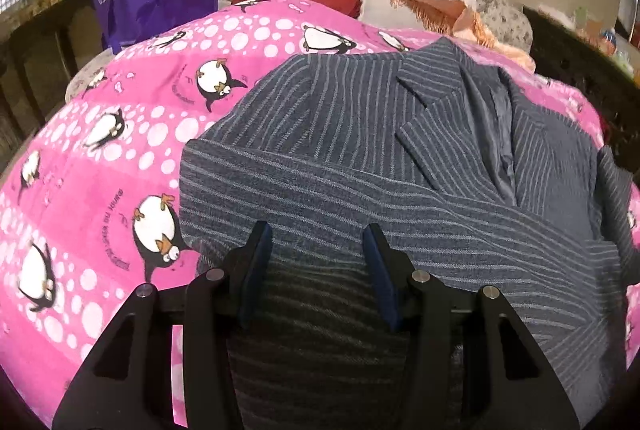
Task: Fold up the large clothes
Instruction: 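Grasp the other jacket sleeve cuff with the right gripper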
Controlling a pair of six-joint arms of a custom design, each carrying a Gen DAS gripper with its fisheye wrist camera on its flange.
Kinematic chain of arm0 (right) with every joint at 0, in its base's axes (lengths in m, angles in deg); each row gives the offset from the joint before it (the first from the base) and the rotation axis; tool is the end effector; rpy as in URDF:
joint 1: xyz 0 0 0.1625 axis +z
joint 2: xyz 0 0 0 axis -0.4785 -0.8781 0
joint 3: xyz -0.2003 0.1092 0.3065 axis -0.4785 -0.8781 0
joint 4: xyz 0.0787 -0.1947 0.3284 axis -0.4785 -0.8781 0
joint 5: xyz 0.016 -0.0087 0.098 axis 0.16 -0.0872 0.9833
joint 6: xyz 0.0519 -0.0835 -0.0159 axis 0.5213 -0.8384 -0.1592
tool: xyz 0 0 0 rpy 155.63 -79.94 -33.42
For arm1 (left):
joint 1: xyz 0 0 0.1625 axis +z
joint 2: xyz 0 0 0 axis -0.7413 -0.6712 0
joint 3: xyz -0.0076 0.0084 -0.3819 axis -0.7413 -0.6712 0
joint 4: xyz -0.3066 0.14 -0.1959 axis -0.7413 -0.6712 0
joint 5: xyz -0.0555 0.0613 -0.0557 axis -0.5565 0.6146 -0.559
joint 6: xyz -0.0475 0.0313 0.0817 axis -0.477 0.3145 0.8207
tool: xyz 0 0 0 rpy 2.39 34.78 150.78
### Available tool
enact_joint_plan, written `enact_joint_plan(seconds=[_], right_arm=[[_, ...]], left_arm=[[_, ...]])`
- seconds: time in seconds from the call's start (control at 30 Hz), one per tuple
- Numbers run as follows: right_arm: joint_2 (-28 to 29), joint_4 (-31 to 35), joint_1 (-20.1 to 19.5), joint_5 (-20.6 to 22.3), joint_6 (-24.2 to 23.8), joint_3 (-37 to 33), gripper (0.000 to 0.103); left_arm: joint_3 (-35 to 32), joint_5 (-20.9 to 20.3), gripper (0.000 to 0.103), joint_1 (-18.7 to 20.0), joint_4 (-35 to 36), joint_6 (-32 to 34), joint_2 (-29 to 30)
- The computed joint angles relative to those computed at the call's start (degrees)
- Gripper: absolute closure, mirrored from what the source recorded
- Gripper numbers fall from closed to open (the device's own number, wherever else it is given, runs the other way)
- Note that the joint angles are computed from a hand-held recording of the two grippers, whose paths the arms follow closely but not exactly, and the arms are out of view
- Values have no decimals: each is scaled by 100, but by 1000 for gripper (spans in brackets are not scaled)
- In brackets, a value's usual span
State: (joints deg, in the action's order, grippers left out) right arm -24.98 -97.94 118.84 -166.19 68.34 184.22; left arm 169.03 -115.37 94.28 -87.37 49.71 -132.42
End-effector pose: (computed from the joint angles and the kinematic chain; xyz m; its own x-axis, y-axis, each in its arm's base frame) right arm 0.1091 -0.4829 0.2757 -0.9017 -0.1216 0.4149 -0.3443 0.7824 -0.5189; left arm -0.1998 -0.5239 0.0627 -0.7917 -0.1048 -0.6019 0.3597 0.7163 -0.5979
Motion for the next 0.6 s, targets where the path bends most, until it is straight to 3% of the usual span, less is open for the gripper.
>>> enact_joint_plan(seconds=[0.07,0.1,0.2,0.27,0.37,0.43,0.5,0.57,0.6], right_arm=[[759,-112,120,-871,123,-436,87],[1083,-406,-29,-1062,-165,-484,87],[1132,-1578,-366,-587,-755,-120,87],[1061,-1613,-362,-574,-800,-53,87],[931,-1544,-105,-908,-906,5,87],[611,-1475,44,-581,-1062,319,87],[499,-1429,219,-741,-1372,617,86],[772,-1436,162,-1043,-1581,703,82],[828,-1739,124,-913,-1616,780,80]], left_arm=[[63,-164,55,60,-145,-6,-36],[71,-348,55,128,-256,10,-67],[60,-549,55,201,-411,-1,-70],[51,-572,55,215,-421,-9,-66],[55,-558,55,199,-403,-32,-64],[38,-528,55,191,-358,-45,-53],[-1,-425,55,163,-208,-71,-34],[-156,-281,49,132,103,-76,44],[-272,-248,42,112,372,-14,82]])
